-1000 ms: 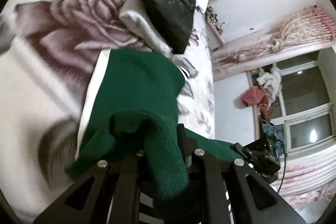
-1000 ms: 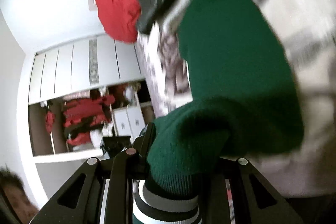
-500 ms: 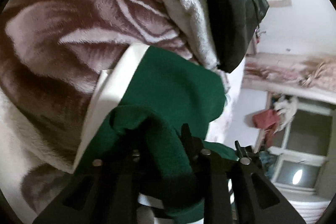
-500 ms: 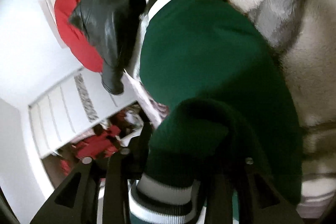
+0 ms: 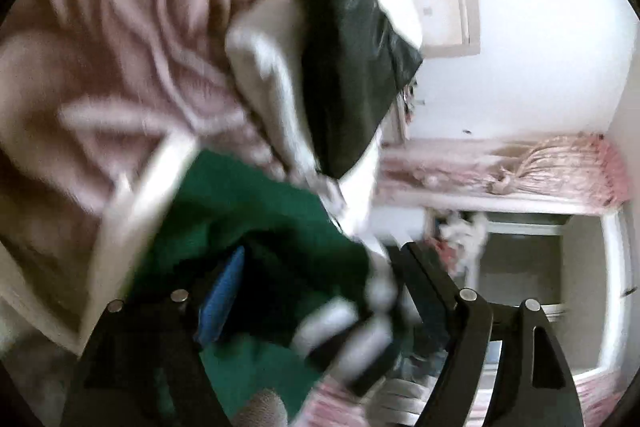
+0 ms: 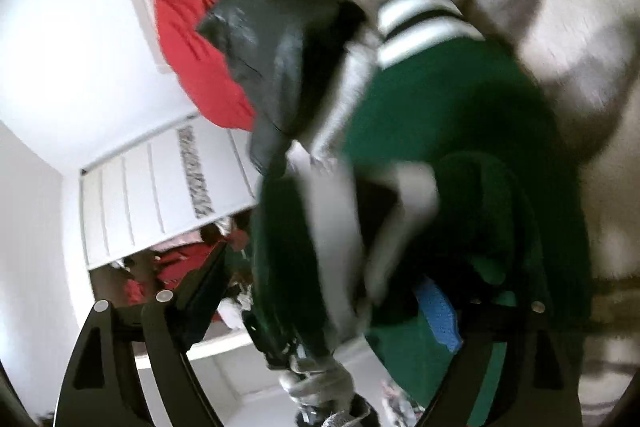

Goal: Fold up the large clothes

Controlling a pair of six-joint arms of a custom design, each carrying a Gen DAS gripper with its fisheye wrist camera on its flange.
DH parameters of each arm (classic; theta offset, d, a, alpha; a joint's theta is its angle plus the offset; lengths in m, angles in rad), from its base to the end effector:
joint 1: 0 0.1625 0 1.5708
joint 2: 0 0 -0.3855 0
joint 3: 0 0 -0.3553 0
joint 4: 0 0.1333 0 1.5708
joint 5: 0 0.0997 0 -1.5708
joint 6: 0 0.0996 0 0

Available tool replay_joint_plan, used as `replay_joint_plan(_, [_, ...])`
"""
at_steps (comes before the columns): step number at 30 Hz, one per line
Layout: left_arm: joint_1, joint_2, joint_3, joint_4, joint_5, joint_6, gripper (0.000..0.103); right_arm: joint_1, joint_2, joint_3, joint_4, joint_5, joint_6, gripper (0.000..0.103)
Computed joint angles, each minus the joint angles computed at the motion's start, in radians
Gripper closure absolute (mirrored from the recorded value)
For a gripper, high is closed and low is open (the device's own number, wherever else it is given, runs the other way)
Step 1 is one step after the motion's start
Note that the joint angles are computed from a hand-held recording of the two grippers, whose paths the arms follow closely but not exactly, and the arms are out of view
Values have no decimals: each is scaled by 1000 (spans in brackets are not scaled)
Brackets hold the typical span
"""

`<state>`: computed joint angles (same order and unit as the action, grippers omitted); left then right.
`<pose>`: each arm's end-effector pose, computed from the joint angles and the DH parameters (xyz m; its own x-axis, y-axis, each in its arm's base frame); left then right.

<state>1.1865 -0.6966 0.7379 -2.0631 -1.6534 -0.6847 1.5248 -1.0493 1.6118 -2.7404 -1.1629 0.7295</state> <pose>-0.1778 -0.7734 0.3493 -0.9186 -0.2124 0.3332 -0.3144 0.9037 -0.2907 0.1438 -0.6339 0.2891 -0.6662 0.4098 -0.6231 0.6463 0.7342 -0.2082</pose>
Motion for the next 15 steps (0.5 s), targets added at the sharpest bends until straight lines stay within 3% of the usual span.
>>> replay_joint_plan(2, [-33, -1, -40, 70, 160, 81, 26, 22, -20, -25, 23, -102, -62, 14])
replay_joint_plan(4, [-69, -27, -26, 111, 317, 148, 26, 55, -46, -66, 158, -257, -158, 14])
replay_joint_plan(6, [-89, -73, 41, 118, 401, 178, 26, 97, -56, -100, 316, -455, -276, 13])
replay_joint_plan(7, [-100, -103, 91, 121, 443, 189, 26, 108, -52, -111, 399, -514, -329, 13])
replay_joint_plan(9, [-121, -171, 207, 122, 539, 195, 26, 93, -49, -95, 519, -523, -385, 13])
replay_joint_plan(11, [-141, -245, 344, 108, 624, 182, 26, 54, -36, -58, 570, -459, -410, 13])
replay_joint_plan(13, [-156, -334, 488, 115, 682, 117, 26, 12, -10, -18, 540, -385, -430, 6])
replay_joint_plan(15, [-168, -420, 629, 78, 696, 51, 26, -23, 14, 16, 442, -305, -443, 0])
